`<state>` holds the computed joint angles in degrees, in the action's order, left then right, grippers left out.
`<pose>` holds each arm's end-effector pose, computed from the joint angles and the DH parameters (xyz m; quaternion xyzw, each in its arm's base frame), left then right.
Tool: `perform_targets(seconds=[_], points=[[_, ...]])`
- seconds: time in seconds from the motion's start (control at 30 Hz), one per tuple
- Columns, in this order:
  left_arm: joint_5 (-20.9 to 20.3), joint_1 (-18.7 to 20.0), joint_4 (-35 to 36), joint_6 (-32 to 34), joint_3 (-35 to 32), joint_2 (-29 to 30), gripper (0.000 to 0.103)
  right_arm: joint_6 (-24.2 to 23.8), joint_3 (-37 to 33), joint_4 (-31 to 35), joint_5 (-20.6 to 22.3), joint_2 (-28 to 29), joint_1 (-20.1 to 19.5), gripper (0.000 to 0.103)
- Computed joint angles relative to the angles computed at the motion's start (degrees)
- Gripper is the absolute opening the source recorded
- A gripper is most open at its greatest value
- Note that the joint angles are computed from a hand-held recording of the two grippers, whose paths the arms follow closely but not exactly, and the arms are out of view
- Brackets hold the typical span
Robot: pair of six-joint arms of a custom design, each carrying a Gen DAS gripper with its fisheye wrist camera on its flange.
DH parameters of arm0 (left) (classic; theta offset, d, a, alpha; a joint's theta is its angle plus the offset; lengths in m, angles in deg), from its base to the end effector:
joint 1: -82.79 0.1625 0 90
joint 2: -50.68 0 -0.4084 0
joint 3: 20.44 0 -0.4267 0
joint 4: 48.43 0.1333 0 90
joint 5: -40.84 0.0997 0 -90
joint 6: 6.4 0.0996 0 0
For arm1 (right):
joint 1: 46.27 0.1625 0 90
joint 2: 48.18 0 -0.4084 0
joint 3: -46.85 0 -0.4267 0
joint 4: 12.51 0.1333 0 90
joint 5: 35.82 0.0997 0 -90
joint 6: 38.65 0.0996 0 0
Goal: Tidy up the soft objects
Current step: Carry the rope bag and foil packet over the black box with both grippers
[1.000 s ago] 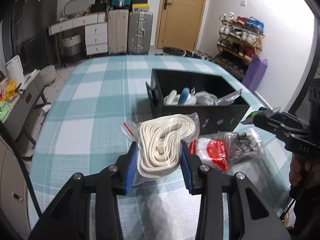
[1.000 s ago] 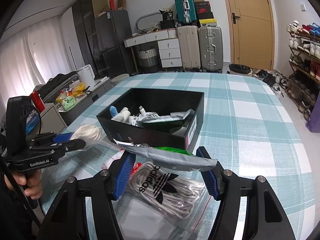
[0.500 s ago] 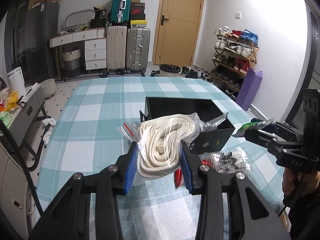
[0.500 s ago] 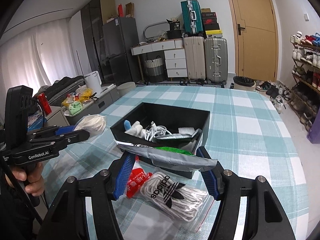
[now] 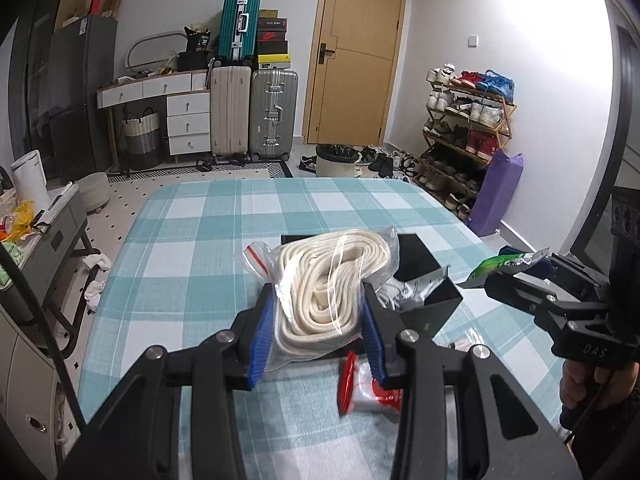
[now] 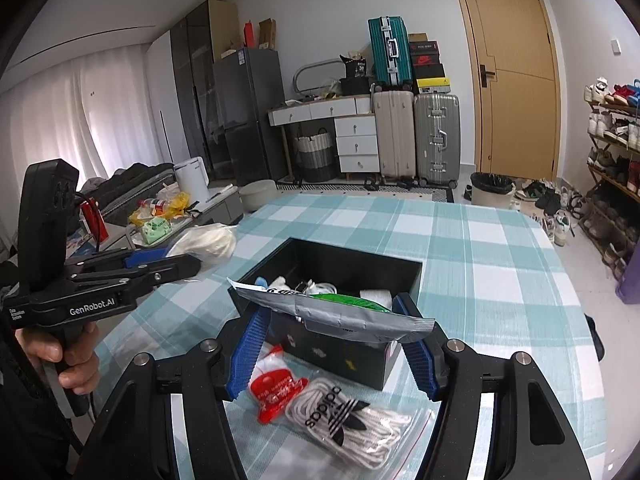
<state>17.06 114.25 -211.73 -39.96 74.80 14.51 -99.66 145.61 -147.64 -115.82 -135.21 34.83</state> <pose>-0.4420 -0.5336 0.0231 0.1137 0.8261 -0.4622 0.3015 0.0596 -0.5925 0.4566 0.4416 -0.8462 0.2825 0.0956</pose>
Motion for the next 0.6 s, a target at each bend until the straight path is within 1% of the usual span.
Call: perform_targets(seconds=[0.27, 0.6], points=[[-0.36, 1.39, -2.09, 4.58, -3.59, 1.99, 0.038, 0.10, -1.44, -0.29, -0.08, 1.64, 0.91, 0.064], [-2.56, 3.66, -1.33, 6.10, -6.65, 3.90, 0.039, 0.26, -2.53, -0.27, -1.55, 3.70, 1.56, 0.064]])
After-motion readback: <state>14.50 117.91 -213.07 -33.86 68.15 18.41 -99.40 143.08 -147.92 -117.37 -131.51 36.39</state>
